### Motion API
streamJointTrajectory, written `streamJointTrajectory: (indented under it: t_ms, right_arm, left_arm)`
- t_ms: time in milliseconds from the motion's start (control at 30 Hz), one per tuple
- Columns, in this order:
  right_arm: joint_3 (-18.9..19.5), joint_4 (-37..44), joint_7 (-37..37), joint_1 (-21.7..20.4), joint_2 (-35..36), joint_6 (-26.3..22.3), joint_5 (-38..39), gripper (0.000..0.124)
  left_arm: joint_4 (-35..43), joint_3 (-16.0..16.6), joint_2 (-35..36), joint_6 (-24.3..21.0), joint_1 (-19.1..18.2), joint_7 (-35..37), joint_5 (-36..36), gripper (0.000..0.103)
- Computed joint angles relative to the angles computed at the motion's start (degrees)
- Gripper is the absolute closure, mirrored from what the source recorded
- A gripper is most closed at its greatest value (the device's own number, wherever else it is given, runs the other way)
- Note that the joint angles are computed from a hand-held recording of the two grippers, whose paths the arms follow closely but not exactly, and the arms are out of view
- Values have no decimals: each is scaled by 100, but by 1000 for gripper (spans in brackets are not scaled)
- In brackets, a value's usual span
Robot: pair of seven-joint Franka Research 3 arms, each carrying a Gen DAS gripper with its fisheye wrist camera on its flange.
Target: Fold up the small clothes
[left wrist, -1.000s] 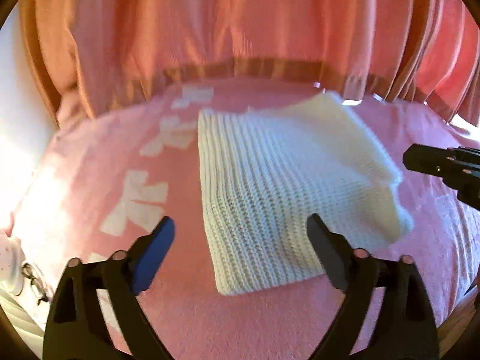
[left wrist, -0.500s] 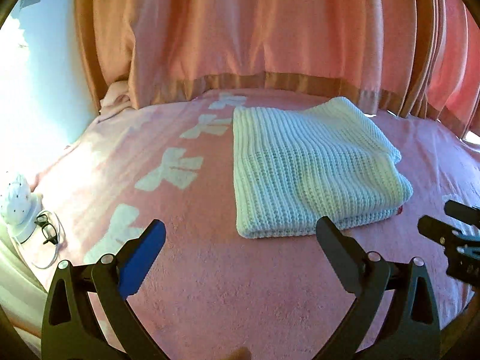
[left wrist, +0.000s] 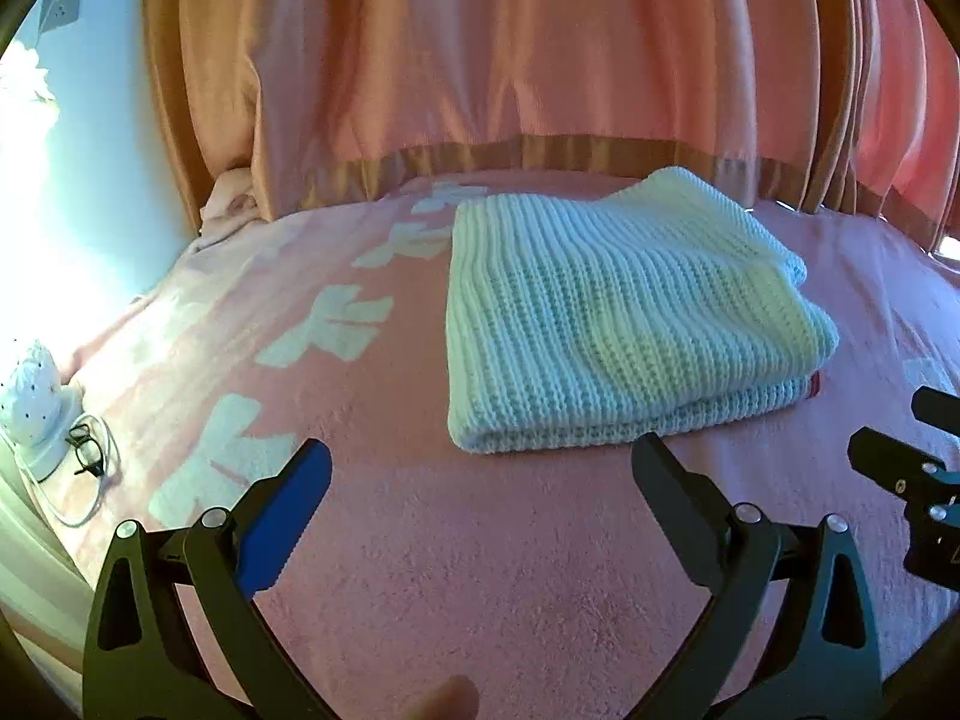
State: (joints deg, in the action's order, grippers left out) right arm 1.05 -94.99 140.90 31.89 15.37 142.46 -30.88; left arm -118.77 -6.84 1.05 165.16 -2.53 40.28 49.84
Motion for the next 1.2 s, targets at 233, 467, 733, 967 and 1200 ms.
streamJointTrajectory:
  t_ms: [233,467,733,967,1200]
  right_arm:
    - [-9,77,53,46,93,-77,-31,48]
    - [-30,104,53,84,142,-79,-30,48]
    - [-45,97,58,104,152,-63,-5,48]
    - [-41,110,45,108,163,-66,14,48]
    - [-39,128,23,117,182,-79,28,48]
  left_arm:
    - [-36,-3,16,24,-14,110,-61,5]
    - [-53,11,0,35,-9,-55,79,5]
    - [-49,10,2,34,4,-25,48,5]
    - [-73,4,-4,12,5,107,-53,5]
    - [-49,8,0,-56,-4,-99,247,5]
